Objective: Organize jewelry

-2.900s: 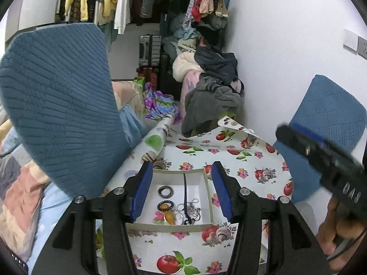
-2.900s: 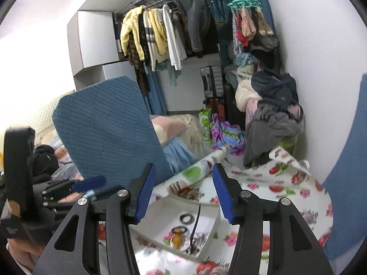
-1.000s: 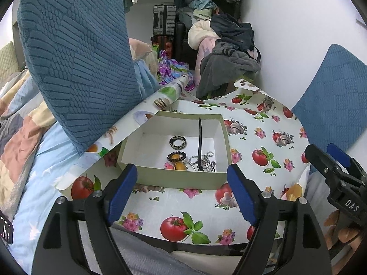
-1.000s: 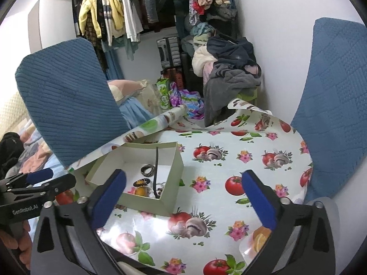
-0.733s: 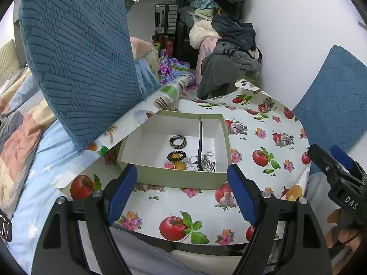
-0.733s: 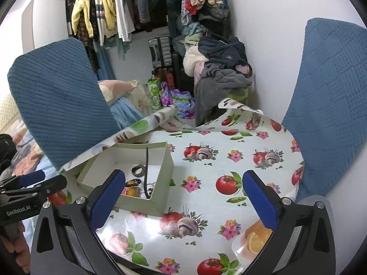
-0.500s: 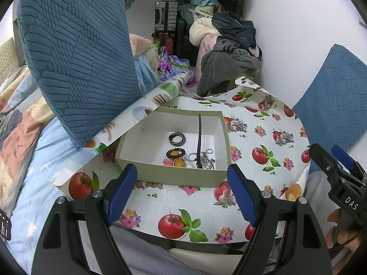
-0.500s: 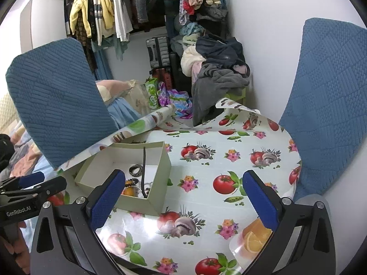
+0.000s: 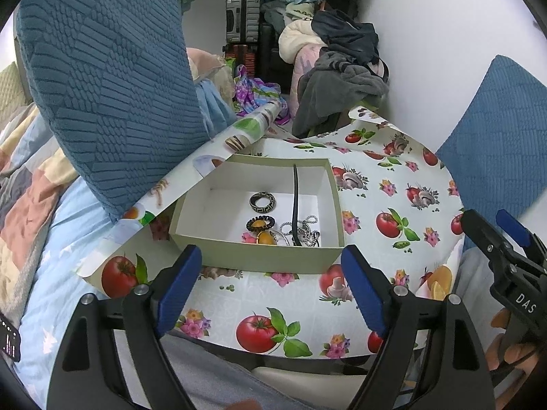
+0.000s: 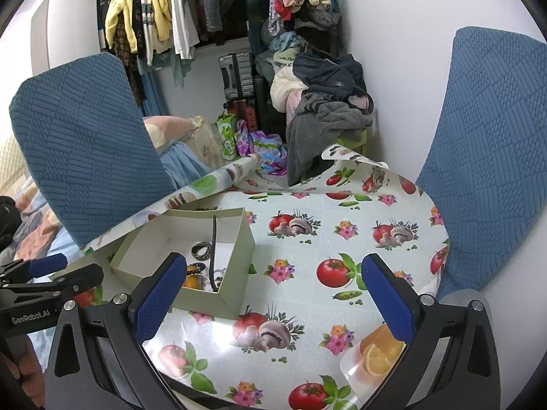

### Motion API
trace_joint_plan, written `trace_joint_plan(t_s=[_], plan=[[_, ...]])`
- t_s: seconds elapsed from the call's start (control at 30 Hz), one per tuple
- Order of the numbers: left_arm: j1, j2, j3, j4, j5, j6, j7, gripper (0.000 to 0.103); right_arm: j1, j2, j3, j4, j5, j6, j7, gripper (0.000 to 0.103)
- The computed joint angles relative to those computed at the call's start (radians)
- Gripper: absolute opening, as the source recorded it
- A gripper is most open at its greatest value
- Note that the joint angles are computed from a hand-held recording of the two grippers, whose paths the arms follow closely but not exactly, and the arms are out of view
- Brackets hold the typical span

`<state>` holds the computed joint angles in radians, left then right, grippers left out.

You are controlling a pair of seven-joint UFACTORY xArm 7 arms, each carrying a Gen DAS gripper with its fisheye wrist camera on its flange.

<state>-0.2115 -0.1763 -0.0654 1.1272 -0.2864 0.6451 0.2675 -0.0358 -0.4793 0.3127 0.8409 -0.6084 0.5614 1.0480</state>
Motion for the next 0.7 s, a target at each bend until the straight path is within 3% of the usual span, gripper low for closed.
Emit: trace_joint_plan(t_s=[0.7], plan=[[0.008,0.004,0.010,0.008,-0.022,-0.001,0.009,0.084,0.000,-0.021,0.000,-0.039,0.022,-0.017,-0.019,0.103]])
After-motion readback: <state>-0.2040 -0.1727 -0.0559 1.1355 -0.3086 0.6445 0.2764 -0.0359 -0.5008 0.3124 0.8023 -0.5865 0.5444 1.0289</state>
